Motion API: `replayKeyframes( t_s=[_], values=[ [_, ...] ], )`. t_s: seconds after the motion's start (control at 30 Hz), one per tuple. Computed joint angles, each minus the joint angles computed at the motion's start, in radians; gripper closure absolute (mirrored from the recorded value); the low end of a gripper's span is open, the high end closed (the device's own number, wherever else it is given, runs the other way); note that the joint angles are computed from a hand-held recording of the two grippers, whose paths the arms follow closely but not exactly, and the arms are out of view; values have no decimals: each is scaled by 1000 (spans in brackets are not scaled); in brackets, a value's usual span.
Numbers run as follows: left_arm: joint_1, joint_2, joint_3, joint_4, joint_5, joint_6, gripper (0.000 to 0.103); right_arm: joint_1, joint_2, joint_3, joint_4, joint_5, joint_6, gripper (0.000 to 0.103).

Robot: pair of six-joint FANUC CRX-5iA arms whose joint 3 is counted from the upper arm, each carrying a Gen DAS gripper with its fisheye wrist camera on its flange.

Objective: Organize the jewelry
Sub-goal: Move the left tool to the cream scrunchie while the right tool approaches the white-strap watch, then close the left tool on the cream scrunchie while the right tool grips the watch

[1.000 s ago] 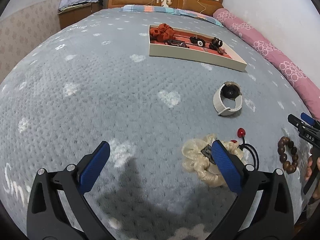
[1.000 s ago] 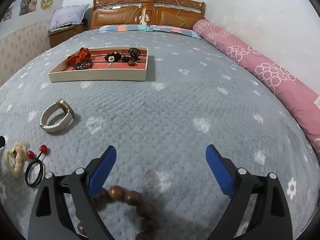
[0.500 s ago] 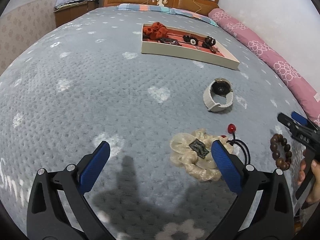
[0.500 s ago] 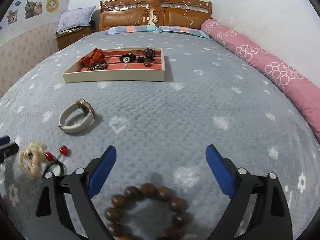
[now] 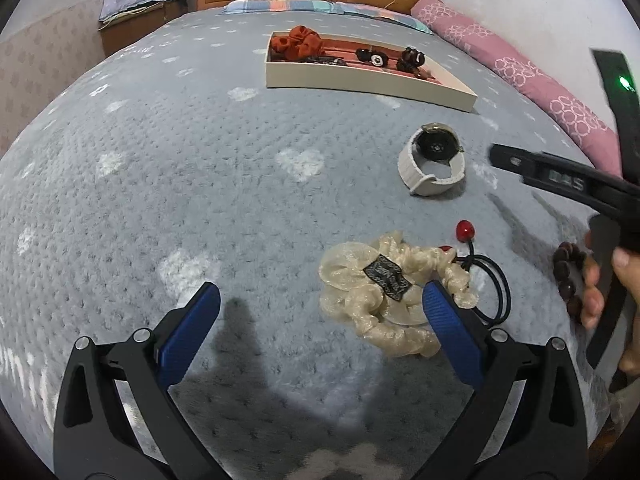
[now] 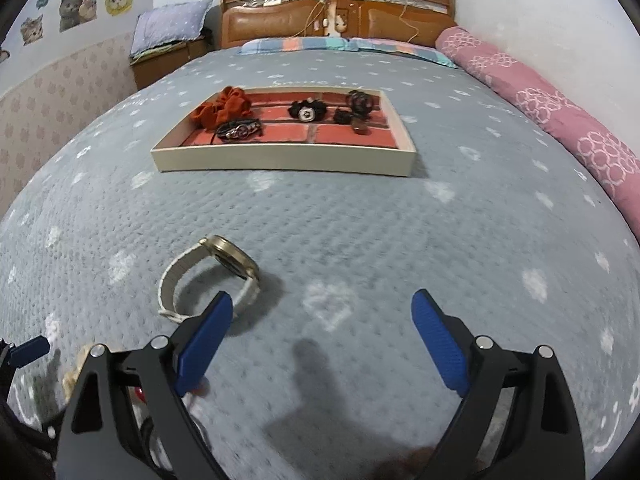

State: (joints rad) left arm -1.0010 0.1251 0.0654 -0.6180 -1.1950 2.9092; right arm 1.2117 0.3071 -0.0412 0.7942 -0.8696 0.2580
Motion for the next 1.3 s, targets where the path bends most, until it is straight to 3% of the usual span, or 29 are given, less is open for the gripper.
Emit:
replayKeyframes(
  t_s=[0.2, 0.4, 0.47, 0.6, 0.73, 0.93, 1.3],
  values=[
    [38, 7, -10, 52, 38, -46, 12, -12, 61, 92, -82, -24, 102, 14],
    [38, 25, 9, 47, 33, -80, 33, -26, 117, 173, -155, -46, 184, 16],
    [38, 30, 14, 45, 33, -91, 41, -30, 131, 193, -183, -51, 209, 27],
    [46, 28, 10, 50, 52, -109, 56, -33, 140, 201, -206, -37, 230, 35],
    [48, 28, 11, 51, 62, -128, 68, -27, 143, 207, -208, -33, 259, 52],
    [46, 29, 15, 49, 59, -140, 75, -19, 147, 224, -216, -33, 309, 82],
    [70, -4, -10, 45, 88, -126, 79, -24, 125, 201, -179, -3, 300, 87]
  ],
)
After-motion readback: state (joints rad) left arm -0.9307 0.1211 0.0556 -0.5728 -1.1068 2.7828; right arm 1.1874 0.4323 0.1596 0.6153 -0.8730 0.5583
